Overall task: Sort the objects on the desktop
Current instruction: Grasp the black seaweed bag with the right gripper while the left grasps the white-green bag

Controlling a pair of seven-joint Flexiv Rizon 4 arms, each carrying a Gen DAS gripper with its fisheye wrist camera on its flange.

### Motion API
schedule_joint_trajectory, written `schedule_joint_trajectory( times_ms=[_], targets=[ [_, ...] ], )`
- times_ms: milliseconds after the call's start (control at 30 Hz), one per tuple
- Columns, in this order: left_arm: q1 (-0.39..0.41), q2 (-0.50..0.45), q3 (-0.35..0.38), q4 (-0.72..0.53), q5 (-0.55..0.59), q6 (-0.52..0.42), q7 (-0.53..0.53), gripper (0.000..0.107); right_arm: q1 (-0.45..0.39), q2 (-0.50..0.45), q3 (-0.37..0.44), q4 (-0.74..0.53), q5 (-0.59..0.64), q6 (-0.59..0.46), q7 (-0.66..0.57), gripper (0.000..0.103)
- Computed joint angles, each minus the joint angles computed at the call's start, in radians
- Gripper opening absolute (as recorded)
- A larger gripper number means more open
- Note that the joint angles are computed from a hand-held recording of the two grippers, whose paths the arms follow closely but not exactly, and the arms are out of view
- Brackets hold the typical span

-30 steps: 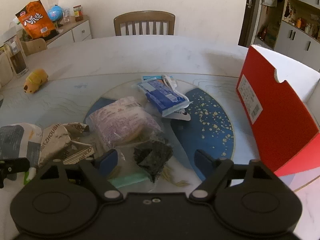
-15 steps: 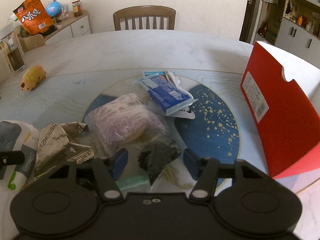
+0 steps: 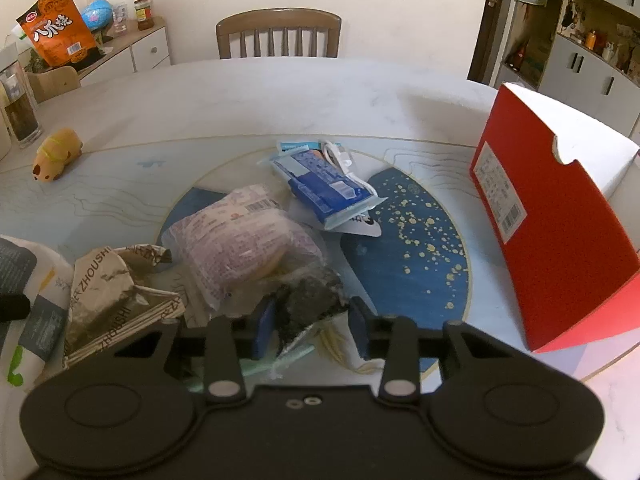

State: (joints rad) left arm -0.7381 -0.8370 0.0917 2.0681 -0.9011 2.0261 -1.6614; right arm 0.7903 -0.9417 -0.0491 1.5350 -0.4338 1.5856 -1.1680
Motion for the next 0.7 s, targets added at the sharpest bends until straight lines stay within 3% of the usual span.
schedule_joint_trajectory(
  times_ms=[700],
  targets=[
    [0.133,0.062,-0.106,0.085,0.194,0.155,-0.078,0.017,0.113,0.087,-0.135,0.138,0.094,0.134,0.048,0.031]
  ],
)
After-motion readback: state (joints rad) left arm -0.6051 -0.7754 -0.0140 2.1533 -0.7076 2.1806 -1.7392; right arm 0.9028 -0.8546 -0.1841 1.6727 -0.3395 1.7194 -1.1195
